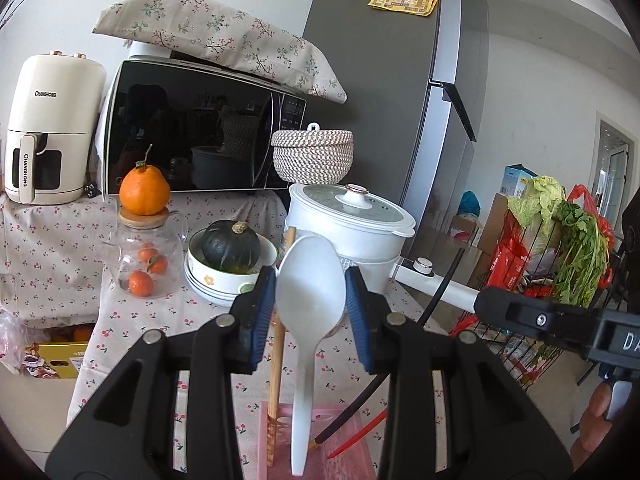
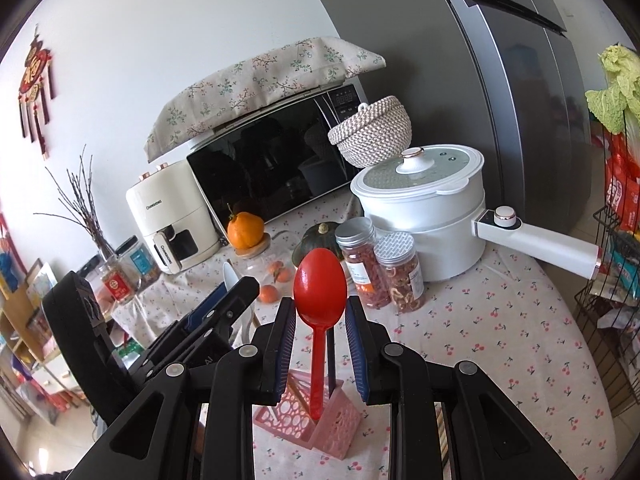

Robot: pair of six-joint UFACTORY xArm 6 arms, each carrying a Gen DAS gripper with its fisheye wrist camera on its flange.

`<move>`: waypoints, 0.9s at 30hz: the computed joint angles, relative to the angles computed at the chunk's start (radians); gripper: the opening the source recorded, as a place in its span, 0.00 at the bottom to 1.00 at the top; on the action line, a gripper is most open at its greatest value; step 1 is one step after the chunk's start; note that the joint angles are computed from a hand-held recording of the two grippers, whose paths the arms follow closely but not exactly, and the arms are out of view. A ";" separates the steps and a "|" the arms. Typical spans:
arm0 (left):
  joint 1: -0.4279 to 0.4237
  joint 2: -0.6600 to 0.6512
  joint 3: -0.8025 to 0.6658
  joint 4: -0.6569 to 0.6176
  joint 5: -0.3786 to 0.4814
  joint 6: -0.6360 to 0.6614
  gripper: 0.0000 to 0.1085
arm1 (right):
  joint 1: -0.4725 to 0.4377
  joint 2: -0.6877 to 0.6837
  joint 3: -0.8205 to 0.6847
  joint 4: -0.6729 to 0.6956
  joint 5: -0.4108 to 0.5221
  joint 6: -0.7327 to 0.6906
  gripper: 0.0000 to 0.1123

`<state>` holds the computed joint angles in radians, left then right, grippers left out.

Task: Organize utensils
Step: 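Lift both spoons and drop them into the pink holder, opening both tools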

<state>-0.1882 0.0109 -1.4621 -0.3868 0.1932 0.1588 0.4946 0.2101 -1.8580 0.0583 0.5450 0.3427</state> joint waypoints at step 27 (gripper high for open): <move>0.034 -0.231 0.069 0.180 0.432 -0.208 0.79 | -0.062 -0.261 0.245 0.083 0.101 -0.088 0.46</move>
<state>-0.1543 -0.2197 -1.3933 -0.2070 0.6257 -0.0495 0.4326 -0.0509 -1.6133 0.1408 0.6461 0.2544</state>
